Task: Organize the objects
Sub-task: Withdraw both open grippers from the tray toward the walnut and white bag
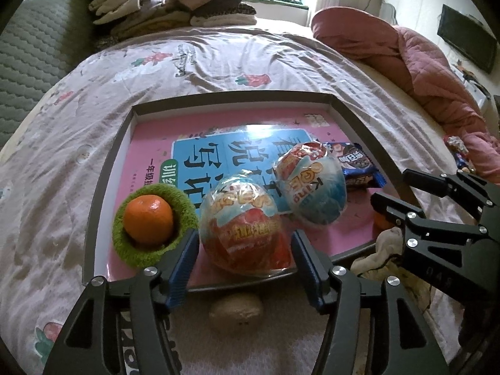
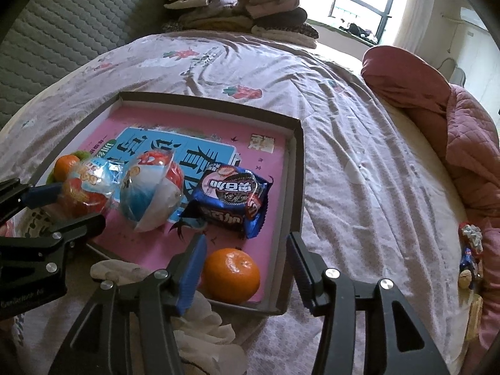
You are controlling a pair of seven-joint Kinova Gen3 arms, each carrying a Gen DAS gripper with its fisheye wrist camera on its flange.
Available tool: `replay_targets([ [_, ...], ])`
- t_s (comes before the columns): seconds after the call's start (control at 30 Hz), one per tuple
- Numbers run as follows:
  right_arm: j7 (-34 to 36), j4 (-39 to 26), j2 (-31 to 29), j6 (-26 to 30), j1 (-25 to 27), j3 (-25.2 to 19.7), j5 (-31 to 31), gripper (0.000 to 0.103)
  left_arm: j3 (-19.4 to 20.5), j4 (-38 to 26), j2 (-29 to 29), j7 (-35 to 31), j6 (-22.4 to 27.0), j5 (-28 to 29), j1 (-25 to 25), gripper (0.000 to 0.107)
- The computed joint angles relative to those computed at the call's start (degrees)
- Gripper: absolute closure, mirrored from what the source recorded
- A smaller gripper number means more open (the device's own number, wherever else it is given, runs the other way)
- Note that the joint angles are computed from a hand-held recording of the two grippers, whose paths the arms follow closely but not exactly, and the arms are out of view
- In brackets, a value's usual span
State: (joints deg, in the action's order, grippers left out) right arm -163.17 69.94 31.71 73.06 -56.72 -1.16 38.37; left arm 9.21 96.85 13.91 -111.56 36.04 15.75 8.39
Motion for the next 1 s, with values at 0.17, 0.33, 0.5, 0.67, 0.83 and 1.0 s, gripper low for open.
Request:
replay_targets([
  [0.17, -0.3, -0.1, -0.7, 0.8, -0.4, 0.1, 0.6, 0.05, 0.5, -0.6, -0.7, -2.5, 2.1, 2.9, -1.9, 0.038],
  [0.33, -1.5, 0.4, -2.0, 1.4, -1.0, 0.0, 2.1, 0.046, 0.1, -0.3, -2.4, -4.1, 2.1, 5.1, -2.6, 0.038],
  [0.5, -2.1, 0.0, -3.1, 2.8, -1.7, -0.3, 3.8, 0.045, -0.6, -0.8, -4.7, -5.2, 2.4, 6.9, -3.2, 0.037],
  [0.67, -2.8, -0.4, -4.3, 4.1, -2.7, -0.7, 5.9, 0.045, -1.8, -0.8, -8.0, -7.3, 2.8, 10.2, -4.6, 0.037],
  [0.83, -3.9, -0.8, -6.1, 5.3, -4.4, -1.4, 8.9, 0.045, -4.0, 0.2, -12.1, -12.2, 4.4, 16.2, -6.2, 0.036],
  [1.0, -4.9, -1.3, -7.4, 7.3, -7.3, -2.2, 13.2, 0.044, -6.5, 2.2, -16.0, -15.3, 4.5, 19.0, -6.1, 0.036],
])
